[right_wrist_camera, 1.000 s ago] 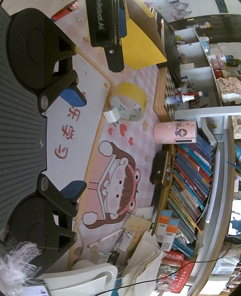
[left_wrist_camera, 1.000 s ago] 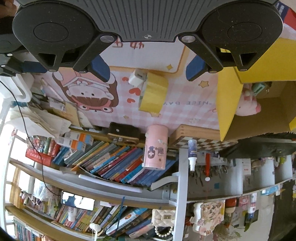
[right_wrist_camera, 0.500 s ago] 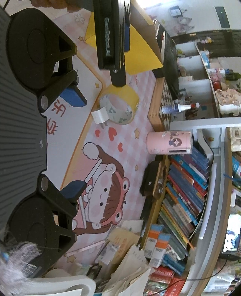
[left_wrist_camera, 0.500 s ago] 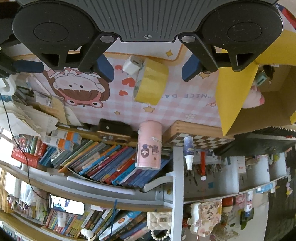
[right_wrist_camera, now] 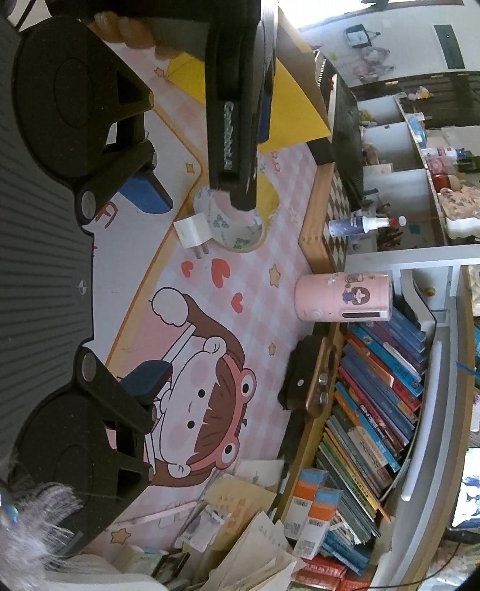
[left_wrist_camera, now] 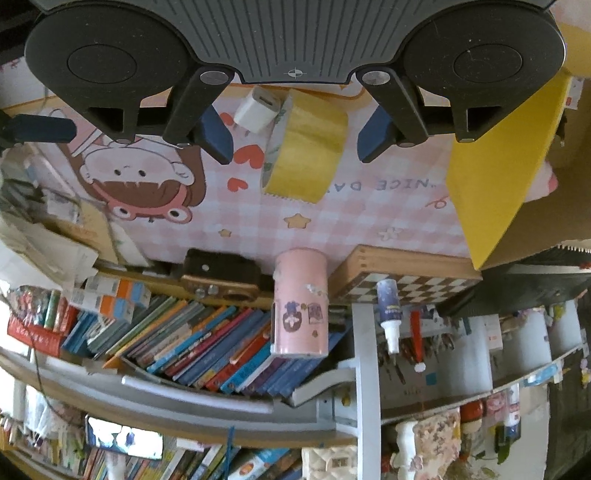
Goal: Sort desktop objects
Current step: 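Close the left gripper on the yellow tape roll while the right gripper grasps the white plug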
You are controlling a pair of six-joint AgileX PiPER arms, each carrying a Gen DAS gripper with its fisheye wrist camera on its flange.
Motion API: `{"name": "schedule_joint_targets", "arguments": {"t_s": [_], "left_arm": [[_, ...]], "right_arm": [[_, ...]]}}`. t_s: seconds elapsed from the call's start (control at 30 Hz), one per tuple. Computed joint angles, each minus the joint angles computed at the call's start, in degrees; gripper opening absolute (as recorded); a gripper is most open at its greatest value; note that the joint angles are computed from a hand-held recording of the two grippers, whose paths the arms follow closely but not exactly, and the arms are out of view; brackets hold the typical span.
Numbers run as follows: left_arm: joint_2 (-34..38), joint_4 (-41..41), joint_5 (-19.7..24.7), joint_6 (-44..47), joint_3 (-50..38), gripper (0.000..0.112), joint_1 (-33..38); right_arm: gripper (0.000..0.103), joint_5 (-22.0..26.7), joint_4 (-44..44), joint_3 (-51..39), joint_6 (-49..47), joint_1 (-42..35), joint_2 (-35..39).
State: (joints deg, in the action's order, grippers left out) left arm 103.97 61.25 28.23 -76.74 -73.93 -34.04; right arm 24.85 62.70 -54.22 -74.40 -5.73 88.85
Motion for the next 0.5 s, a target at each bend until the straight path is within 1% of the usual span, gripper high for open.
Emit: {"name": "schedule_joint_targets", "arguments": {"t_s": [0.07,0.13,0.3,0.4,0.5], "left_arm": [[1.4,-1.3,0.4,1.5,-1.5,0.074,0.6],[2.8,-3.4,0.6,3.7,-3.0,0.068,1.3],[5.3,-8.5,0.1,8.8,-5.2,0.067,3.1],[6.4,-11.0,-0.2,11.5,-6.1,0.06,3.7],[7.3,-13.6,-0.2,14.6,-7.1,0.046,4.1]], "right_arm": [[0.086,0.7,-0.7,-1.0,0.5,-0.1,1.1],[0.086,1.5,-1.6,-1.9,1.0,-0.2,2.1],[0.086,5.6,-2.9,-5.2,1.2,-0.4,5.7],[0.086,8.3,-3.6,-7.5,1.7,-0.5,8.4],[0.086,9.5,-4.3,-9.4,1.4,0.1,10.6]]}}
